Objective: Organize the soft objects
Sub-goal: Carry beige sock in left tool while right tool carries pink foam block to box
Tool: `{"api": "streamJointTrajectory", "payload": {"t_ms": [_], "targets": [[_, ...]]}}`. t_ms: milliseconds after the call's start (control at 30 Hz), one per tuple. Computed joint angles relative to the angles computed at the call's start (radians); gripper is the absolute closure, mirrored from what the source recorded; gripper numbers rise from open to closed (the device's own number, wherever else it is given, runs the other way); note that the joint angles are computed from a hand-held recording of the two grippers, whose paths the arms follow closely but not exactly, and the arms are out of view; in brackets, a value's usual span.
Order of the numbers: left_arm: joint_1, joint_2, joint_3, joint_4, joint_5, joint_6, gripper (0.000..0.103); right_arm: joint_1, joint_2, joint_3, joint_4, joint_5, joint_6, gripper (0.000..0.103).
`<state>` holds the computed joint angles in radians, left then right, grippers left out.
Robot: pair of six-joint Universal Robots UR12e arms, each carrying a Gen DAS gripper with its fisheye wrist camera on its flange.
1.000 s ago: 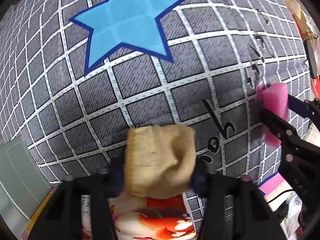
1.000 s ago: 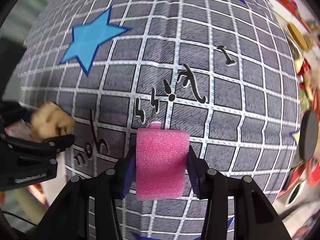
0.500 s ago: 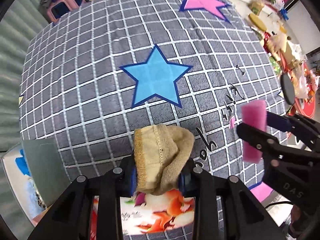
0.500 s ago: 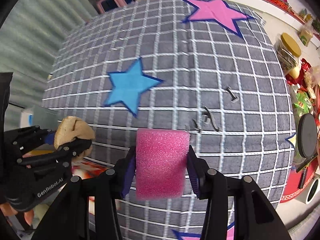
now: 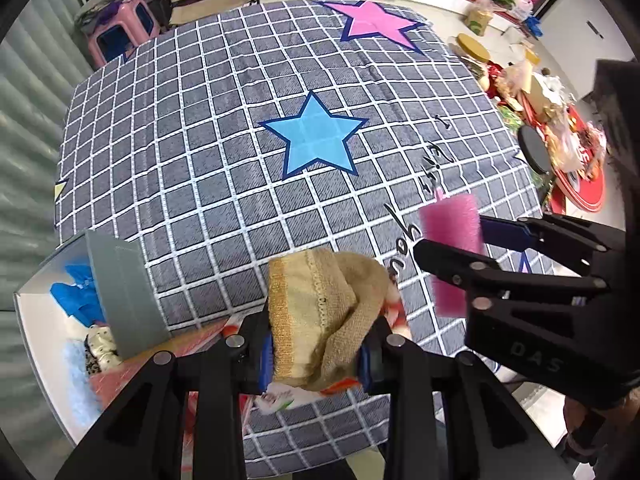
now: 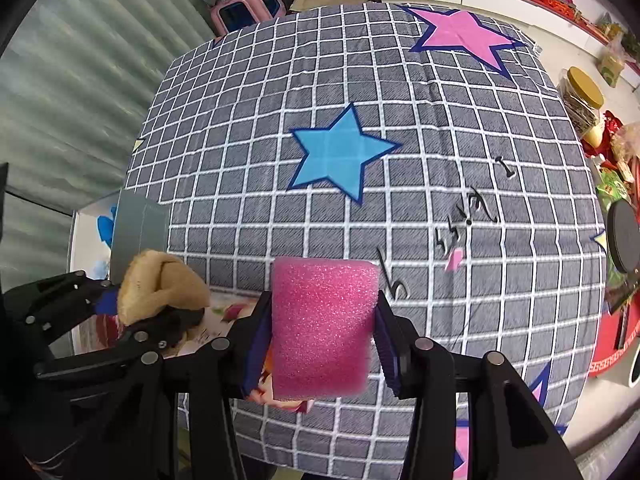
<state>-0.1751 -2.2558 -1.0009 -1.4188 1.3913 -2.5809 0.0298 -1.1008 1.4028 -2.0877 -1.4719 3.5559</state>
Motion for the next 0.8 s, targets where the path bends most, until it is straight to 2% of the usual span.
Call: {"api": "streamJointTrajectory", "payload": {"t_ms": [400, 800], "targets": [[0.065, 0.081, -0.093, 0.083, -0.053, 0.062, 0.069, 0.071, -0.014, -0.028, 0.031, -0.071, 0.078, 0.054], [0.135, 0.127, -0.158, 0.166, -0.083, 0.004, 0.069, 0.141, 0.014, -0.116, 0.045, -0.124, 0.038, 0.054]]}}
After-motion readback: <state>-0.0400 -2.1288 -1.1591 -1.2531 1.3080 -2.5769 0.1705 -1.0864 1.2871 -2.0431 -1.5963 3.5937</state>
